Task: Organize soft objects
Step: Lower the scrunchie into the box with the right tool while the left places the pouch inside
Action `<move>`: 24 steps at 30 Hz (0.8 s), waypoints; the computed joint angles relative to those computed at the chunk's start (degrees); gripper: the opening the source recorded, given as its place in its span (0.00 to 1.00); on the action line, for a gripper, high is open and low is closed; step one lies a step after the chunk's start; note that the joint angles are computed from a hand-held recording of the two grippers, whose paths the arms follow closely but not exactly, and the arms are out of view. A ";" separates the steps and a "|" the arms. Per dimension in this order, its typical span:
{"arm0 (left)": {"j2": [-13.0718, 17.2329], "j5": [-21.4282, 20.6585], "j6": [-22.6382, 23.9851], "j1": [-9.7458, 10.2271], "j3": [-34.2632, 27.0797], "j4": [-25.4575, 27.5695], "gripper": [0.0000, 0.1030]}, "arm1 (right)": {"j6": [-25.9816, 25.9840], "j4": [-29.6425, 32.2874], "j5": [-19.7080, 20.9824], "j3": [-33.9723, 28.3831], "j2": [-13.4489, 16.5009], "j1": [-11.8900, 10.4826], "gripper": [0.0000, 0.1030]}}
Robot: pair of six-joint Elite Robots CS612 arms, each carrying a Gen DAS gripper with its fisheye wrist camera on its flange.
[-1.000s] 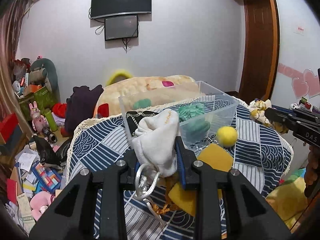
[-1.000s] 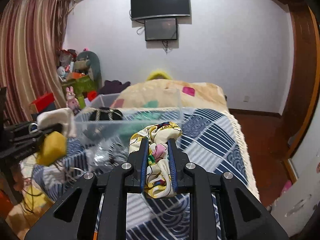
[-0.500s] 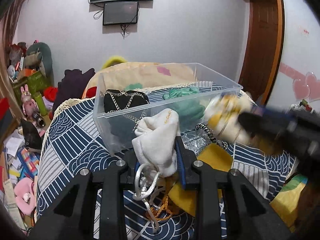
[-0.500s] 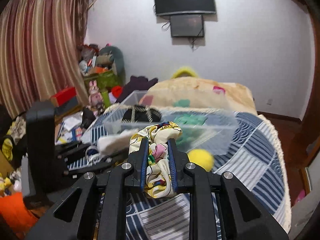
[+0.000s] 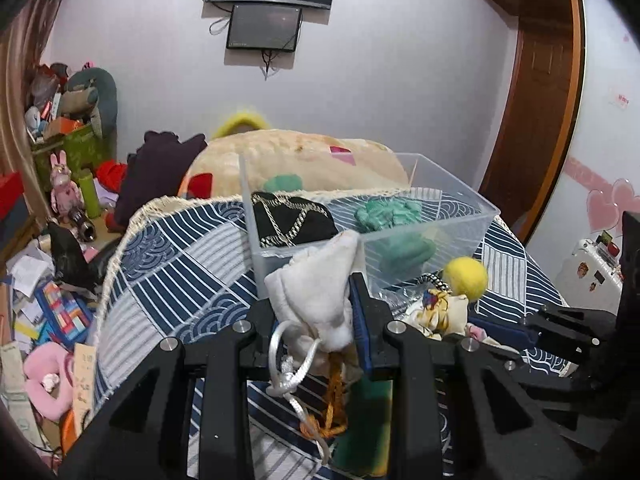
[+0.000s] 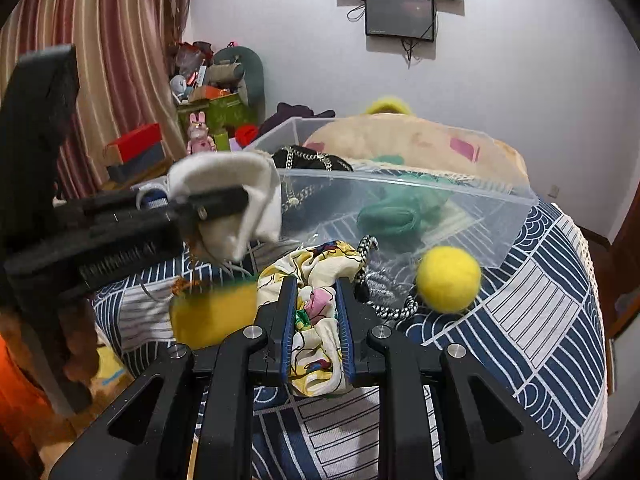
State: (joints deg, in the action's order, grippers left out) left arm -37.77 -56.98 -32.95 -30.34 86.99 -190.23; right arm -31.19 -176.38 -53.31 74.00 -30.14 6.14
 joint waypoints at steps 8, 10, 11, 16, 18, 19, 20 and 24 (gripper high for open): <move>-1.03 4.02 4.59 -0.99 0.85 -2.85 0.28 | 1.16 -1.44 0.84 0.58 -0.53 -0.38 0.17; -1.32 4.55 5.84 -1.15 0.95 -4.12 0.28 | 2.25 -2.65 1.31 0.74 -0.71 -0.59 0.17; -1.42 4.62 6.52 -1.18 0.90 -4.61 0.28 | 2.97 -3.38 1.57 0.73 -0.79 -0.72 0.17; -1.96 6.54 9.74 -1.32 0.13 -5.30 0.28 | 6.93 -7.04 2.35 0.15 -0.94 -1.23 0.17; -2.07 6.85 10.69 -1.20 -0.46 -5.46 0.28 | 8.41 -8.46 2.19 -0.49 -0.79 -1.36 0.17; -2.06 6.94 11.03 -1.14 -0.75 -5.54 0.28 | 9.05 -9.02 2.19 -0.82 -0.76 -1.39 0.17; -1.98 7.16 11.31 -1.13 -1.14 -5.59 0.28 | 9.59 -9.51 2.19 -1.14 -0.71 -1.45 0.17; -1.40 8.42 12.78 -0.82 -3.11 -6.24 0.28 | 12.04 -11.45 1.91 -2.81 -0.44 -1.44 0.17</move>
